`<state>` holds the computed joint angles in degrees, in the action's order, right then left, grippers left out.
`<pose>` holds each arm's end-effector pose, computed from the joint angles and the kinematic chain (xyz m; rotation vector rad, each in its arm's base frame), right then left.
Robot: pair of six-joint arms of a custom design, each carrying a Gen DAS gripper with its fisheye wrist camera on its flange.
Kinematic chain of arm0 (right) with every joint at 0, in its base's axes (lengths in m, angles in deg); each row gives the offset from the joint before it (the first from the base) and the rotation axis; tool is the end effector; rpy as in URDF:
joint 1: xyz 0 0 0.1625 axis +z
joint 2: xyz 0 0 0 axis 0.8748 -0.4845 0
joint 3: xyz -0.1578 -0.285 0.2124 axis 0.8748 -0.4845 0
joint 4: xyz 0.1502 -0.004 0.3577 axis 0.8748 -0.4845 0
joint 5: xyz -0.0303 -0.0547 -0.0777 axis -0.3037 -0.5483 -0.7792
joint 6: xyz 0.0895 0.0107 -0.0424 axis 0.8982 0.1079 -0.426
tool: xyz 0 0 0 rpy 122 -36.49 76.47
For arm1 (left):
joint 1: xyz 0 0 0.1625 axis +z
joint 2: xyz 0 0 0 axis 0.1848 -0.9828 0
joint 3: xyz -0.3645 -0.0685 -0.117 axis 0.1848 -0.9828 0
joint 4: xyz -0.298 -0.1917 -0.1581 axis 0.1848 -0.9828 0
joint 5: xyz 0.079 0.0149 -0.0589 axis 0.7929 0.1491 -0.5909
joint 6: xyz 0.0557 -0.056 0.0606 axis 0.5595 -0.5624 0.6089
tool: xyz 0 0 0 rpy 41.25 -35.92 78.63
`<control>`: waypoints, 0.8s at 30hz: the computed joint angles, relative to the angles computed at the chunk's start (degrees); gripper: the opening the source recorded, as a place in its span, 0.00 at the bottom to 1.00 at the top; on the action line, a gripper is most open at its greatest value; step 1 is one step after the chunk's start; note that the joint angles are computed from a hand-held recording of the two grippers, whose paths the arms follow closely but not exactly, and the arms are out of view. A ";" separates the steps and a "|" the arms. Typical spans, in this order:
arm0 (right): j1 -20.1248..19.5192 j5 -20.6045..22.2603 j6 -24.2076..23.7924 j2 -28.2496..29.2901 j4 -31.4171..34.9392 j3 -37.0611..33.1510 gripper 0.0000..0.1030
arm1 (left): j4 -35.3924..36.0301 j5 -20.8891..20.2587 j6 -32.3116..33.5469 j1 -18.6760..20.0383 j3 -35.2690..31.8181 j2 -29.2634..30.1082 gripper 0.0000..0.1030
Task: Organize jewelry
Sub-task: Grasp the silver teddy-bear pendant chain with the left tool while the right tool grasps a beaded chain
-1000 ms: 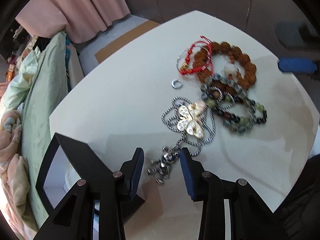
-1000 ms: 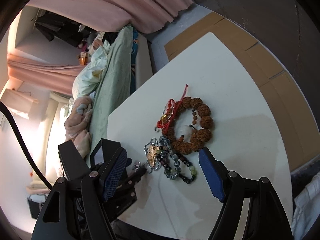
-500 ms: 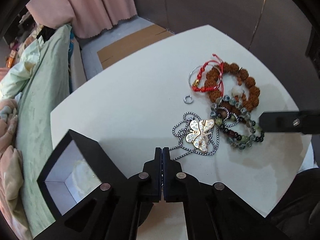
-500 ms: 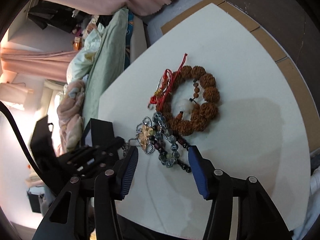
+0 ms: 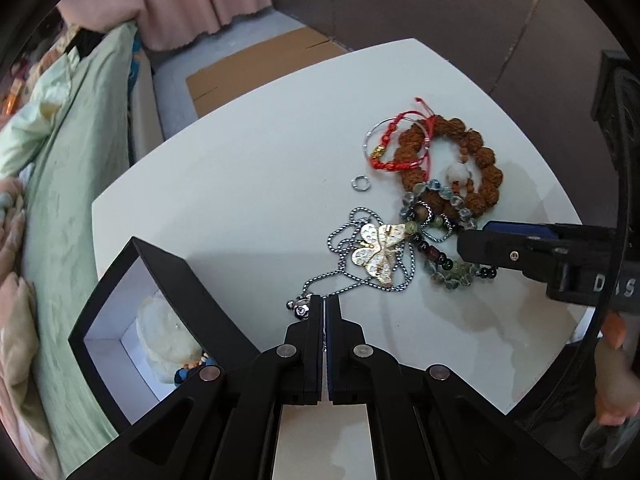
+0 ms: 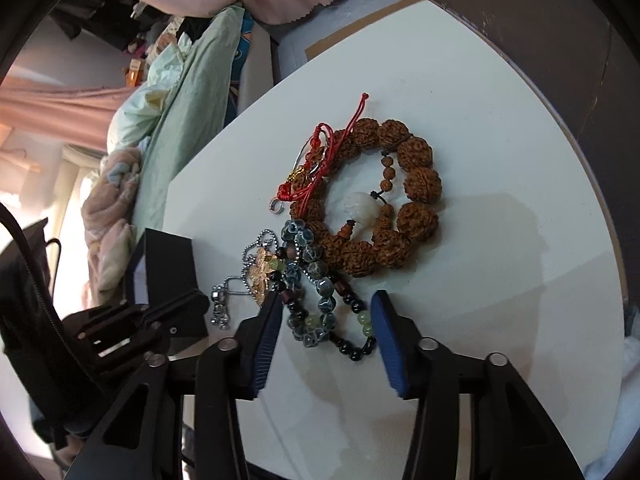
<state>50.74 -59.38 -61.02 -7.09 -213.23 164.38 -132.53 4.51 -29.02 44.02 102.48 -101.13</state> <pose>0.3292 -0.5216 0.0215 0.2737 -2.9405 0.2058 -0.0934 -0.4850 0.2934 0.3546 2.3106 -0.2537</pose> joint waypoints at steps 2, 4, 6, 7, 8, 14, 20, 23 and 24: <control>0.07 -1.12 -0.29 -0.03 0.11 -0.06 0.29 | 0.75 -0.11 -0.90 0.16 -0.67 0.60 0.05; -0.29 -1.30 -0.29 -0.10 0.41 0.01 0.15 | 1.54 -0.80 -1.76 0.51 -1.61 1.71 0.17; -0.91 -0.13 -0.27 -0.50 -0.13 0.64 0.11 | 2.59 -0.68 -2.94 0.64 -2.29 2.35 0.40; -0.86 -0.46 -0.50 -0.75 -0.74 1.03 0.12 | 2.89 -0.12 -3.75 0.52 -2.52 2.86 0.44; -0.74 -0.54 -0.47 -0.82 -1.26 1.25 0.12 | 3.21 0.13 -4.19 0.46 -2.53 2.81 0.45; -2.25 1.84 0.27 -3.25 -3.63 3.85 0.12 | 7.05 0.12 -9.05 1.13 -3.82 4.32 0.45; -3.15 2.71 0.23 -5.20 -5.33 5.74 0.12 | 9.39 2.64 -13.24 1.06 -4.50 5.11 0.45; -3.32 2.85 0.39 -5.56 -5.51 5.97 0.12 | 13.38 3.54 -14.79 1.04 -6.02 7.34 0.43; -3.38 3.02 0.36 -5.70 -5.59 6.07 0.12 | 14.30 3.45 -14.77 0.93 -6.43 7.94 0.40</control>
<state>47.36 -56.36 -60.66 -12.79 -218.82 170.45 -118.23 7.96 -43.80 44.95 96.05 -93.19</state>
